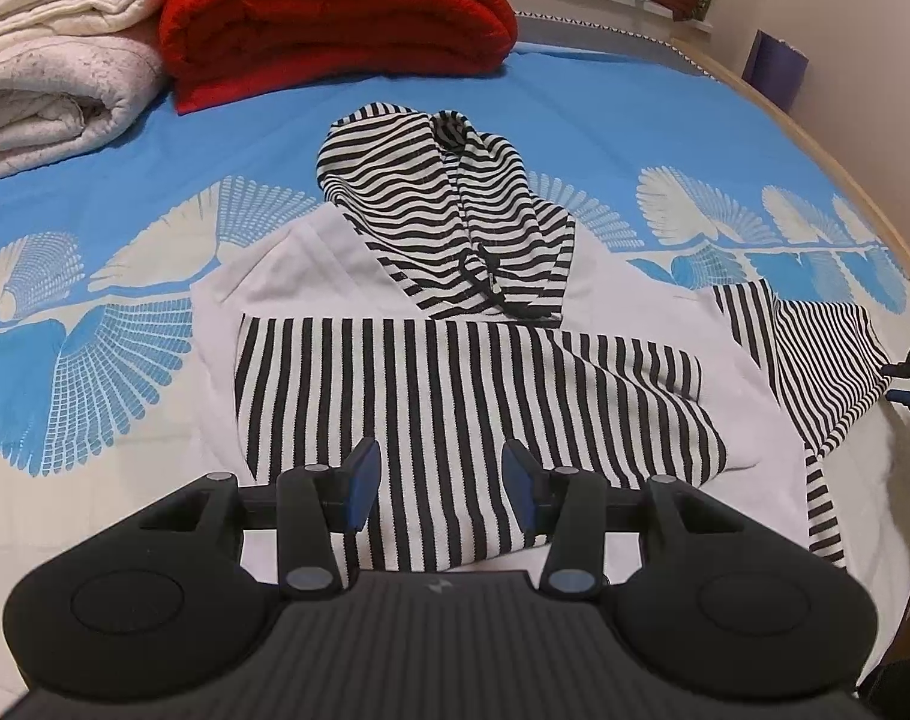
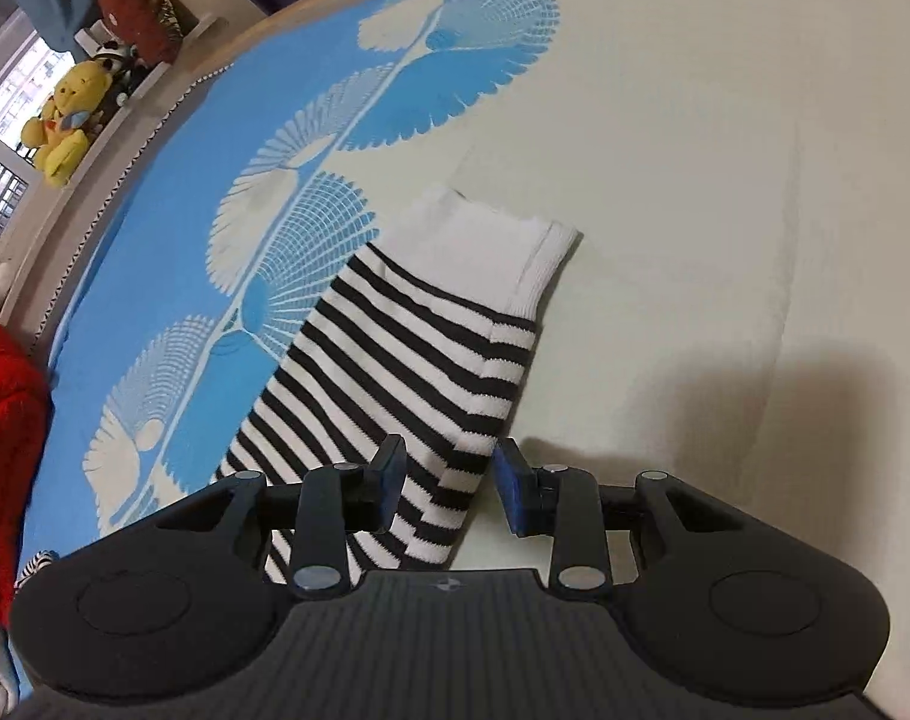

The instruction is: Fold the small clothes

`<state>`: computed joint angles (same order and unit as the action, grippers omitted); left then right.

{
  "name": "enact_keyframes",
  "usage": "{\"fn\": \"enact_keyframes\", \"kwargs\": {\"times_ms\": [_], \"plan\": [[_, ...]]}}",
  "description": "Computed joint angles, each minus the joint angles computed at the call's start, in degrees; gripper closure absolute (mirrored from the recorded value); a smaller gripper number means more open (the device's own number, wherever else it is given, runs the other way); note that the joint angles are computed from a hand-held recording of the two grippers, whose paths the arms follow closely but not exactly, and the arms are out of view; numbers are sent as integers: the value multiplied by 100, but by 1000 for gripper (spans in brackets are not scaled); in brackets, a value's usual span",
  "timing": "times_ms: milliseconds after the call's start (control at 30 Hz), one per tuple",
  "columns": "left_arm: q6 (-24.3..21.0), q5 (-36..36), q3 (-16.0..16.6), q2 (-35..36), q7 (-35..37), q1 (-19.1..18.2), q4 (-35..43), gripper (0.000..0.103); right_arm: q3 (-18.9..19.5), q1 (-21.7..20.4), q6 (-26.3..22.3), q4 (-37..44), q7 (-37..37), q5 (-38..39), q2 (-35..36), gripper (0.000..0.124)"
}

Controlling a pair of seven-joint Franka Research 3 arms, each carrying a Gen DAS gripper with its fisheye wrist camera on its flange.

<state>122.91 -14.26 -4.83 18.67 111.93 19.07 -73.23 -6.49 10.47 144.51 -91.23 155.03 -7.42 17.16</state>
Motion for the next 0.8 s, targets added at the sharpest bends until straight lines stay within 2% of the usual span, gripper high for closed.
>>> {"fn": "enact_keyframes", "kwargs": {"times_ms": [33, 100, 133, 167, 200, 233, 300, 367, 433, 500, 567, 600, 633, 700, 733, 767, 800], "plan": [[-4, -2, 3, 10, -7, 5, 14, 54, -49, 40, -34, 38, 14, 25, 46, 91], [-5, 6, 11, 26, -43, 10, 37, 54, -412, 345, 37, -15, -30, 250, 73, 109], [-11, 6, 14, 41, -62, 18, 65, 54, -692, 578, 83, -34, -78, 422, 100, 114], [-10, 6, 16, 51, -78, 25, 81, 54, -774, 649, 91, -54, -18, 411, 102, 119], [-16, 5, 18, 68, -92, 36, 110, 54, -656, 550, 101, -58, 132, 227, 95, 122], [-27, 6, 20, 87, -107, 47, 144, 54, -366, 302, 151, -75, 356, -80, 70, 122], [-43, 6, 22, 131, -142, 72, 221, 54, -301, 283, 158, -23, 670, -516, 64, 122], [-52, 17, 25, 167, -179, 97, 289, 54, -495, 541, 23, 207, 857, -985, 134, 122], [-63, 20, 29, 207, -229, 129, 362, 54, -652, 874, -342, 688, 862, -1757, 319, 123], [-78, 19, 37, 232, -300, 164, 423, 54, -627, 1138, -612, 1278, 759, -2653, 563, 123], [-100, 19, 47, 288, -384, 206, 534, 54, -475, 1314, -531, 1828, 586, -3326, 802, 123], [-120, 17, 55, 332, -448, 232, 617, 54, -349, 1384, -343, 2119, 382, -3559, 938, 123], [-152, 17, 60, 389, -520, 257, 725, 54, -22, 1330, -82, 2357, 205, -3866, 1049, 123], [-227, 7, 61, 537, -689, 319, 990, 54, 965, 994, 606, 2692, -290, -4237, 1265, 123], [-276, 11, 57, 622, -772, 349, 1144, 54, 1440, 879, 1009, 2828, -825, -4008, 1412, 123], [-324, 18, 55, 711, -870, 381, 1301, 54, 1941, 733, 1270, 2955, -1692, -3378, 1578, 122], [-374, 26, 46, 796, -962, 411, 1450, 54, 2441, 674, 1306, 3111, -2697, -2411, 1778, 121]]}}
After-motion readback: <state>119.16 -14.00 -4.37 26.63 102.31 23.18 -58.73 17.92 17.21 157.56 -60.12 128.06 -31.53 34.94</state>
